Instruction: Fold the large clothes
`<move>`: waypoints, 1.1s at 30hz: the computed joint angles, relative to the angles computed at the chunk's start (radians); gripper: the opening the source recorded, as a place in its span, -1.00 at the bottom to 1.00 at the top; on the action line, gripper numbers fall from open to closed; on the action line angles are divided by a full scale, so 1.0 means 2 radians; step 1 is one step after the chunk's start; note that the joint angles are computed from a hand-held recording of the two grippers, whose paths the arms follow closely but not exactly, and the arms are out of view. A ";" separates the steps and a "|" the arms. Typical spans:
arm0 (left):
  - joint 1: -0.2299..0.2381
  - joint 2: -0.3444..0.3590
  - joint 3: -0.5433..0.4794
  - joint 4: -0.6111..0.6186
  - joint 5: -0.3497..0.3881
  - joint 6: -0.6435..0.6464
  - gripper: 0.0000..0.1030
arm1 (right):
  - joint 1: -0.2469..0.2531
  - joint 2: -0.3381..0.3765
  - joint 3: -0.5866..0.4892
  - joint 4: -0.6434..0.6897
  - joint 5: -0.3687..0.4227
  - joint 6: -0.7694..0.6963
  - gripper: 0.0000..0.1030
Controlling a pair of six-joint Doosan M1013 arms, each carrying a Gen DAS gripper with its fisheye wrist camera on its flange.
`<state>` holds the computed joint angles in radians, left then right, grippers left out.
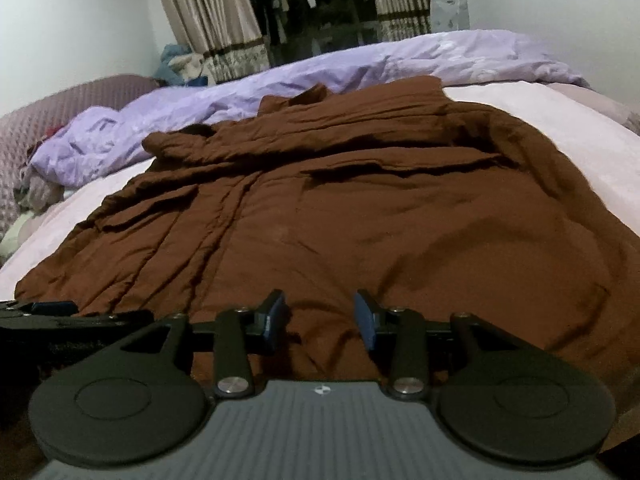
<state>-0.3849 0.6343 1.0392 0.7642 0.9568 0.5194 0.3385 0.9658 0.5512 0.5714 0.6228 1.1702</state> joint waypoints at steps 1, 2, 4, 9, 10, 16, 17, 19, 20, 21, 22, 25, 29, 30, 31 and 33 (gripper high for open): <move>-0.001 -0.003 0.006 0.006 -0.001 -0.007 1.00 | -0.001 -0.006 0.012 -0.004 -0.007 -0.001 -0.13; -0.001 -0.006 0.011 0.011 -0.001 -0.011 1.00 | -0.002 -0.012 0.021 -0.010 -0.013 0.002 -0.13; -0.002 -0.009 0.016 0.014 0.005 -0.015 1.00 | -0.006 -0.019 0.034 -0.020 -0.021 0.012 -0.13; 0.008 -0.028 0.043 0.010 -0.002 -0.023 1.00 | -0.018 -0.030 0.053 -0.070 -0.047 0.082 -0.19; 0.014 -0.038 0.056 -0.004 -0.024 -0.024 1.00 | -0.021 -0.030 0.054 -0.082 -0.047 0.097 -0.34; 0.027 -0.062 0.089 -0.034 -0.082 -0.029 1.00 | -0.042 -0.028 0.053 -0.017 -0.033 0.089 -0.83; 0.027 -0.062 0.087 -0.034 -0.078 -0.026 1.00 | -0.042 -0.029 0.055 -0.021 -0.037 0.092 -0.83; 0.025 -0.062 0.085 -0.028 -0.075 -0.024 1.00 | -0.042 -0.031 0.058 -0.027 -0.042 0.092 -0.83; 0.025 -0.063 0.087 -0.026 -0.075 -0.026 1.00 | -0.041 -0.032 0.059 -0.033 -0.043 0.095 -0.83; 0.024 -0.065 0.087 -0.021 -0.070 -0.032 1.00 | -0.041 -0.032 0.059 -0.040 -0.043 0.100 -0.83; 0.022 -0.068 0.090 -0.013 -0.069 -0.042 1.00 | -0.039 -0.034 0.062 -0.044 -0.047 0.104 -0.79; 0.017 -0.086 0.110 0.040 -0.081 -0.091 1.00 | -0.032 -0.044 0.079 -0.039 -0.083 0.084 -0.47; 0.012 -0.080 0.100 0.097 -0.033 -0.102 1.00 | -0.018 -0.038 0.068 -0.049 -0.085 0.091 -0.47; 0.015 -0.074 0.093 0.093 -0.015 -0.090 1.00 | -0.016 -0.032 0.058 -0.065 -0.074 0.091 -0.47; 0.018 -0.069 0.090 0.086 -0.006 -0.080 1.00 | -0.013 -0.027 0.048 -0.106 -0.065 0.113 -0.47; 0.027 -0.055 0.076 0.055 0.029 -0.053 1.00 | -0.009 -0.022 0.038 -0.189 -0.059 0.176 -0.50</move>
<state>-0.3311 0.5241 1.1919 0.8741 1.0138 0.4134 0.3201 0.9224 0.6277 0.1926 0.5055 1.5222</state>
